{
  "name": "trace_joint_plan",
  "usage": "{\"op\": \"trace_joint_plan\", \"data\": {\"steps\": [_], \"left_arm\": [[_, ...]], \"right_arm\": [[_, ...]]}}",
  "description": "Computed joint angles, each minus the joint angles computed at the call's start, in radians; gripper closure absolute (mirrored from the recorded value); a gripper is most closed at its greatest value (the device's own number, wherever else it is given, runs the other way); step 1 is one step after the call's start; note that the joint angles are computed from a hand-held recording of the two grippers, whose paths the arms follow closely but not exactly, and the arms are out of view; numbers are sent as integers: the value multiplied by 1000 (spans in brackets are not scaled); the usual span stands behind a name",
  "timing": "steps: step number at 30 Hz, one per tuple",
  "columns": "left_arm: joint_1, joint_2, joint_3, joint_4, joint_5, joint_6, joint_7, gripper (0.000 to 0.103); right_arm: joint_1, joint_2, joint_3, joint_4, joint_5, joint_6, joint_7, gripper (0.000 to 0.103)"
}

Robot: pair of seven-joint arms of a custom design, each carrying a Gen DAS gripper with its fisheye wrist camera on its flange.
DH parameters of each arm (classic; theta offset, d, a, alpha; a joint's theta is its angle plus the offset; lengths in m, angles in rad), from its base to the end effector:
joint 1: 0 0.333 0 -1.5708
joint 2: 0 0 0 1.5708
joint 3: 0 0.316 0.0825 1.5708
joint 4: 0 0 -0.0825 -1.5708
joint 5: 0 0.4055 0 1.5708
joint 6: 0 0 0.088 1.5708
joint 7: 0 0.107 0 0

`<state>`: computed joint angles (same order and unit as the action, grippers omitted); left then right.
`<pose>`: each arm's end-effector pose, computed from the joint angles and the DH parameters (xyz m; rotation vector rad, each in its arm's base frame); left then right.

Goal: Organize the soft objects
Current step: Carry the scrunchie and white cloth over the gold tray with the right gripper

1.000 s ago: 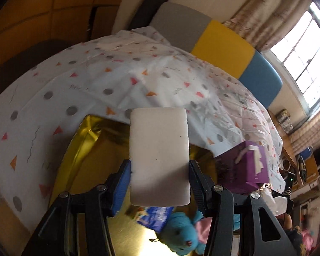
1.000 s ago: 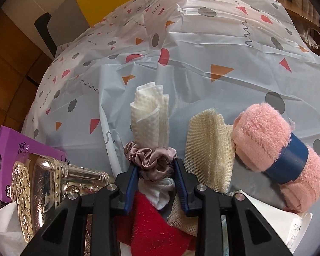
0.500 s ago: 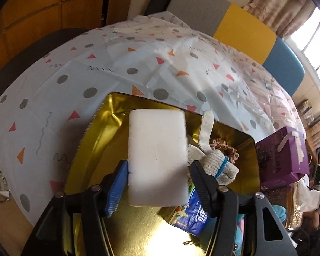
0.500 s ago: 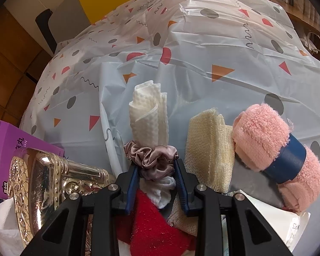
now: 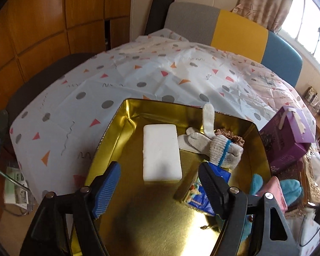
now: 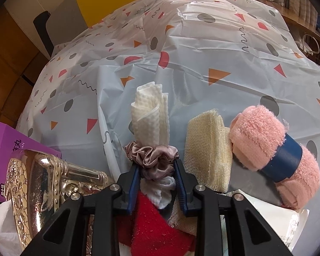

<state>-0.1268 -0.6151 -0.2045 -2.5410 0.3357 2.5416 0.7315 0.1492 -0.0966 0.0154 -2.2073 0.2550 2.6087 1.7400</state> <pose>0.4028 -0.1510 0.5318 -2.0554 1.5358 -0.6564 0.5631 0.0882 0.4652 -1.6721 2.0273 -0.1887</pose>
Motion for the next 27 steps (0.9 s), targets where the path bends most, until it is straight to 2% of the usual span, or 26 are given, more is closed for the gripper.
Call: {"op": "trace_joint_plan", "data": {"steps": [7,17,27], "left_arm": [[3,-112,-49,-45,68,-4,-33,24],[-22,-186,-76,-70,114,-14,-52,23],[8,-305,-96,-115,147,-30,-140,22]], "right_arm": [[-10,-14,8,4,-71,17,77,77],[-22,-64,28,32,-194,46,157,77],[24,-125,92,104,-280,94,100,77]]}}
